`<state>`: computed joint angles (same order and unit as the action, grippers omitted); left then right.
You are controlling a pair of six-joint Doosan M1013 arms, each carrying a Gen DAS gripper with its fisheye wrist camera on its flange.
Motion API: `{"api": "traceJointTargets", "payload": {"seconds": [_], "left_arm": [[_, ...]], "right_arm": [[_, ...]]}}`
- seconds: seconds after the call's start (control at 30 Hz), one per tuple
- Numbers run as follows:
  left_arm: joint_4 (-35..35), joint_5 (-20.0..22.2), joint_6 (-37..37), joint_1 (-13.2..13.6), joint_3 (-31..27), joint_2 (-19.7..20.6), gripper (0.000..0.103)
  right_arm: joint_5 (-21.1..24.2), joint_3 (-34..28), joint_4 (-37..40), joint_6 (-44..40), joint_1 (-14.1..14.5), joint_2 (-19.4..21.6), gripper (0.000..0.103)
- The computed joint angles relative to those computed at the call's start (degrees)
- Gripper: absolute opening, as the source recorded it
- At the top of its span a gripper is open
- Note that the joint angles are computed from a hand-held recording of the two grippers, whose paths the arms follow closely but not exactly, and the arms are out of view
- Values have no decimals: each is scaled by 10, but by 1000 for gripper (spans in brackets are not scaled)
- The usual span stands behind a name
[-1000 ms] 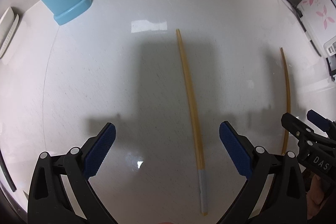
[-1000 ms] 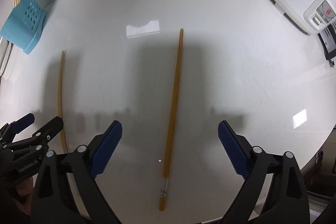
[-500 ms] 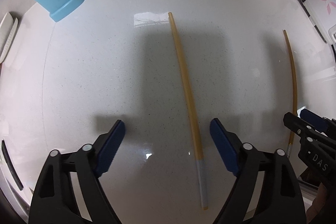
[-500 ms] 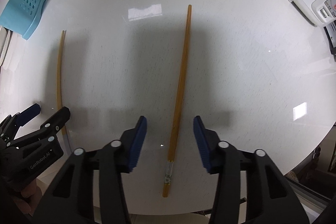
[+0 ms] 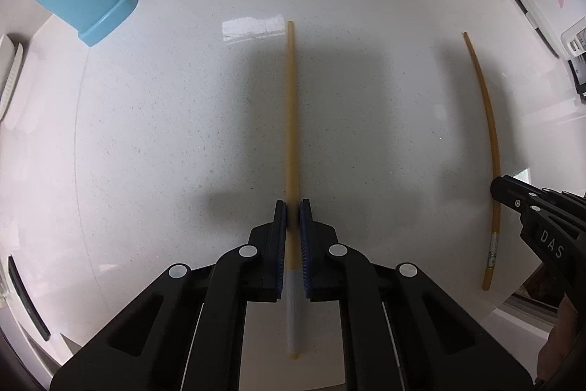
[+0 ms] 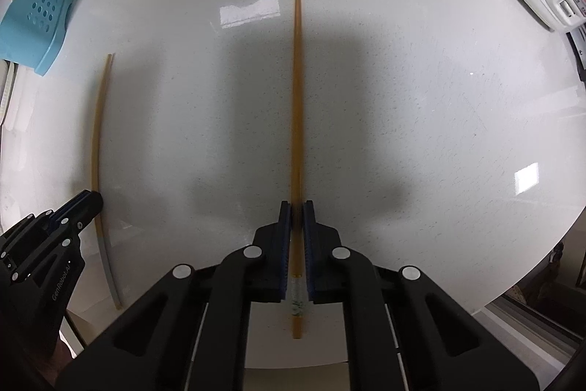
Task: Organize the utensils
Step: 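Lift both chopsticks and carry them over the light-blue holder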
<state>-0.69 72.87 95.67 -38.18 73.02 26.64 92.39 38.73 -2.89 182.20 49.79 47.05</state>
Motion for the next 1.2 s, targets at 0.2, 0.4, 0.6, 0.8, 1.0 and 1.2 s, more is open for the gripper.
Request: {"api": "traceJointTargets", "payload": {"seconds": [0.2, 0.4, 0.6, 0.8, 1.0, 1.2], "left_arm": [[-5, -3, 4, 4, 0, -2, 7], [-10, -14, 1, 3, 4, -8, 7], [-10, -30, 1, 5, 5, -13, 7], [-11, -53, -8, 5, 14, -26, 7], [-18, -68, 0, 17, 1, -25, 7], [-31, -80, -1, 33, -22, -22, 7]], "right_arm": [[-17, 28, -4, 0, 0, -16, 6], [-30, 43, -21, -2, -1, -28, 6], [-32, 39, -44, -5, 3, -30, 6], [-19, 6, -72, -19, 7, -19, 6], [10, -61, -105, -39, 10, 8, 6], [48, -161, -143, -77, 8, 54, 6]]}}
